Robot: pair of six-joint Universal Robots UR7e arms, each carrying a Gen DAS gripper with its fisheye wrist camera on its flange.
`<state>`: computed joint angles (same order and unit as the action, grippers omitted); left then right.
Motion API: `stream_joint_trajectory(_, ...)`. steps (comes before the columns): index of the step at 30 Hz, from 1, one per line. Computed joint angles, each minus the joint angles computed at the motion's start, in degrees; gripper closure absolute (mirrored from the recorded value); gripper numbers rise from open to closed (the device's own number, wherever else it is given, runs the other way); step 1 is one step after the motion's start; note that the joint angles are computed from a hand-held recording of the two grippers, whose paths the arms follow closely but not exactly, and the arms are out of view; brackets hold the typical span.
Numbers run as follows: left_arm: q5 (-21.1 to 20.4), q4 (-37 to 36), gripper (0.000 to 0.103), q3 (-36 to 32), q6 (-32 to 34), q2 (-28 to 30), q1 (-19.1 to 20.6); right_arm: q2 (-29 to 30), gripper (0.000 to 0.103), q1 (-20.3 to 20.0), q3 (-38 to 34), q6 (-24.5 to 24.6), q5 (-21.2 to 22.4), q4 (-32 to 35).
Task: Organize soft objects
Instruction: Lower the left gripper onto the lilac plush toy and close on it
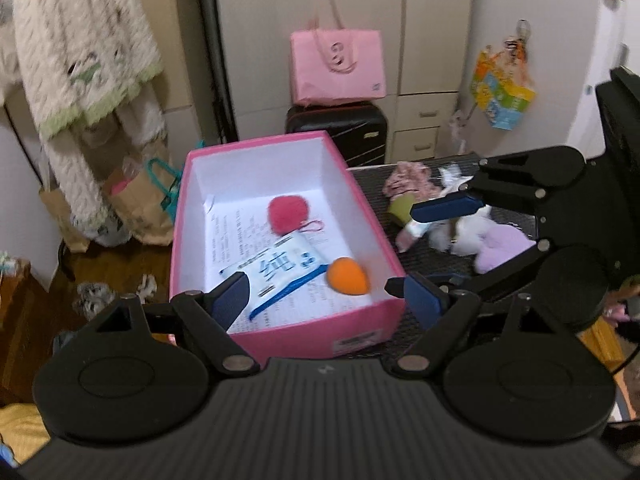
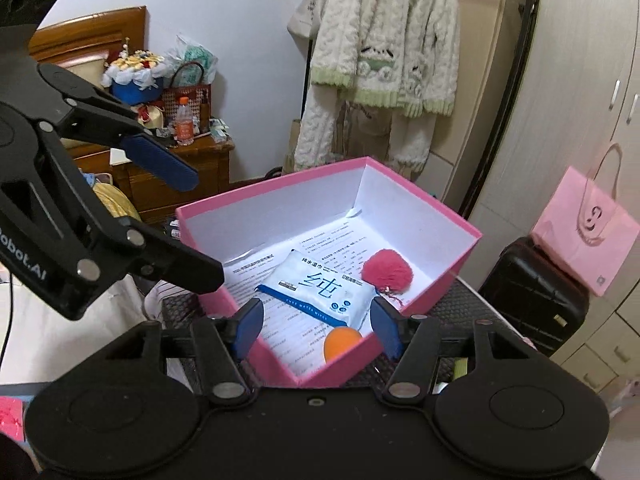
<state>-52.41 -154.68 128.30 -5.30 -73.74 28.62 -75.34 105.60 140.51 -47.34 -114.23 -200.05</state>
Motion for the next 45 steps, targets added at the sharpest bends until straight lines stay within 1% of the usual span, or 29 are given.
stream_joint_trajectory(5,-0.1,-1.1,0.016,1.9,0.9,-0.6,-4.7,-8.8,0.035,-1.0,5.3,-1.2,2.0,0.9)
stream_joint_trajectory(7,-0.2,-2.4,0.015,2.6,1.3,-0.1,-6.3,-12.5,0.034,-2.5,7.7,-1.7,3.4,-0.1)
stream_joint_trajectory(10,-1.6,-4.4,0.014,3.2,2.5,1.1,-7.7,-17.9,0.034,-5.2,11.4,-2.2,5.5,-0.9)
stream_joint_trajectory(14,-4.2,-6.8,0.013,2.7,4.7,5.0,-8.5,-27.0,0.031,-11.0,15.7,-4.4,9.8,1.2)
stream_joint_trajectory(18,-7.8,-7.7,0.013,0.9,6.2,9.2,-8.1,-36.2,0.029,-18.0,18.5,-6.8,15.1,7.1)
stream_joint_trajectory(21,-10.1,-9.6,0.012,-0.3,7.4,12.4,-7.8,-40.7,0.027,-23.7,19.8,-9.8,19.2,10.0)
stream_joint_trajectory(23,-11.9,-10.5,0.012,-1.7,8.1,14.9,-6.9,-42.3,0.022,-27.8,20.3,-11.7,22.1,11.8)
stream_joint_trajectory(24,-12.9,-10.6,0.012,-2.6,8.2,16.2,-6.3,-44.5,0.021,-30.6,20.7,-13.1,24.2,13.7)
stream_joint_trajectory(27,-14.1,-10.9,0.011,-4.6,7.0,19.6,-5.0,-45.9,0.021,-37.2,20.9,-16.2,28.6,16.4)
stream_joint_trajectory(28,-14.2,-10.9,0.011,-5.4,5.8,20.6,-4.7,-45.9,0.021,-38.8,20.8,-17.0,29.6,16.7)
stream_joint_trajectory(31,-17.0,-11.0,0.011,-7.4,4.5,23.2,-3.3,-44.8,0.02,-43.9,19.9,-19.0,32.6,17.9)
stream_joint_trajectory(33,-17.5,-11.8,0.011,-8.2,4.0,25.1,-2.8,-44.2,0.02,-46.9,19.5,-20.5,34.5,18.7)
stream_joint_trajectory(37,-18.9,-13.7,0.01,-9.6,3.4,28.7,-1.3,-39.2,0.019,-51.3,18.7,-23.3,37.4,15.3)
stream_joint_trajectory(40,-17.9,-18.3,0.01,-9.5,3.5,31.8,-0.8,-36.2,0.016,-55.5,18.3,-25.4,42.0,13.6)
stream_joint_trajectory(42,-17.0,-21.4,0.01,-9.6,3.3,33.9,-0.7,-34.1,0.016,-57.2,17.3,-25.9,44.0,13.3)
stream_joint_trajectory(45,-18.0,-23.5,0.01,-10.5,1.5,36.5,0.4,-31.3,0.016,-58.5,15.6,-25.4,45.7,13.5)
